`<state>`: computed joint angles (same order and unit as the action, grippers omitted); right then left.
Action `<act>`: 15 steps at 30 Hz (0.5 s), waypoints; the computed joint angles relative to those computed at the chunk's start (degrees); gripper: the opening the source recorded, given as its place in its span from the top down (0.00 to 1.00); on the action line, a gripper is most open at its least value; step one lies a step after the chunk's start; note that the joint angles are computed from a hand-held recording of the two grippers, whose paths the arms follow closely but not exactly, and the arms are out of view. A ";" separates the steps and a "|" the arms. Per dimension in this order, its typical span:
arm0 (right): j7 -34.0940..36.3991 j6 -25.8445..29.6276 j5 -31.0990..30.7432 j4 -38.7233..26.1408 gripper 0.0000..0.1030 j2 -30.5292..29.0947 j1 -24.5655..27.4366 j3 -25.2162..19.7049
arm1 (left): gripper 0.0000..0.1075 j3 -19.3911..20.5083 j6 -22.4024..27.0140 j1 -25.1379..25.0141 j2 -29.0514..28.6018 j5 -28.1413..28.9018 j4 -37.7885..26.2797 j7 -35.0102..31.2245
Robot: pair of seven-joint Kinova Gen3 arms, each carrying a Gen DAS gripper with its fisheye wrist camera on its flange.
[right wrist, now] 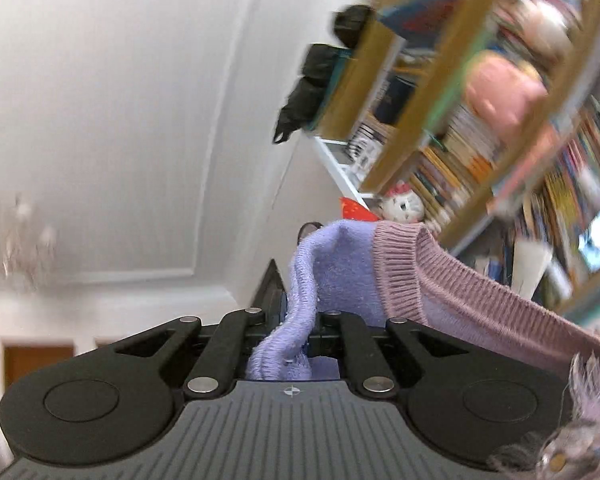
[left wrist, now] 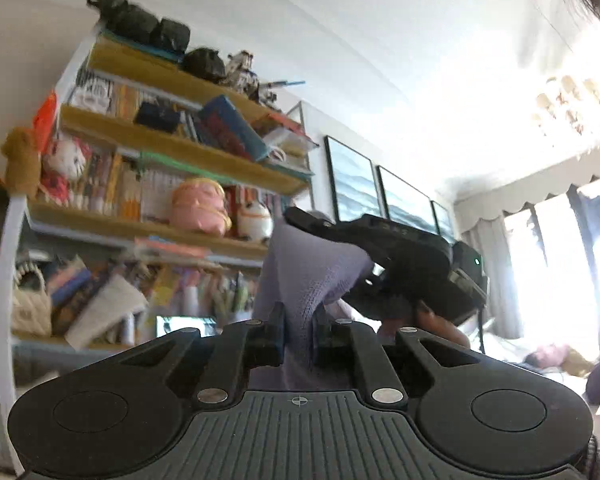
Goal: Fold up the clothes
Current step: 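Lift the sweater with both grippers so it unfolds and hangs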
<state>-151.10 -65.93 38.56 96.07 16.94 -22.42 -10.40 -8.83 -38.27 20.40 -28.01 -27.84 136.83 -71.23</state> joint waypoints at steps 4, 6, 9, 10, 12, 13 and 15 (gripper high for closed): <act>-3.52 9.32 4.06 -0.56 0.93 2.44 2.93 -4.39 | 0.90 -7.05 6.71 4.51 3.28 -4.45 -0.64 8.55; -8.18 13.98 5.56 -2.38 0.93 6.37 3.62 -6.80 | 0.90 -11.81 10.01 6.78 6.35 -6.82 -1.25 13.21; -15.17 20.97 9.11 -7.47 0.93 12.82 2.89 -8.53 | 0.90 -13.63 12.32 3.94 9.53 -9.20 -1.02 17.08; -17.50 23.30 11.11 -10.09 0.93 14.53 1.53 -7.82 | 0.90 -14.07 13.07 2.97 10.78 -9.73 -1.05 18.17; -22.16 27.84 15.71 -15.34 0.93 17.60 -0.79 -7.12 | 0.90 -14.54 14.37 0.73 12.46 -10.75 -1.19 19.69; -24.49 30.13 18.03 -18.00 0.93 19.06 -1.21 -8.00 | 0.90 -15.23 14.78 0.07 13.15 -11.94 -1.62 20.82; -29.14 34.10 22.44 -23.31 0.93 21.80 -3.20 -8.03 | 0.89 -15.37 16.33 -1.90 13.93 -13.59 -2.88 21.96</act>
<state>-180.24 -31.83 61.01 72.76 38.74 -25.62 -18.43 -24.19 -21.94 18.50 -14.07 -41.43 133.95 -49.27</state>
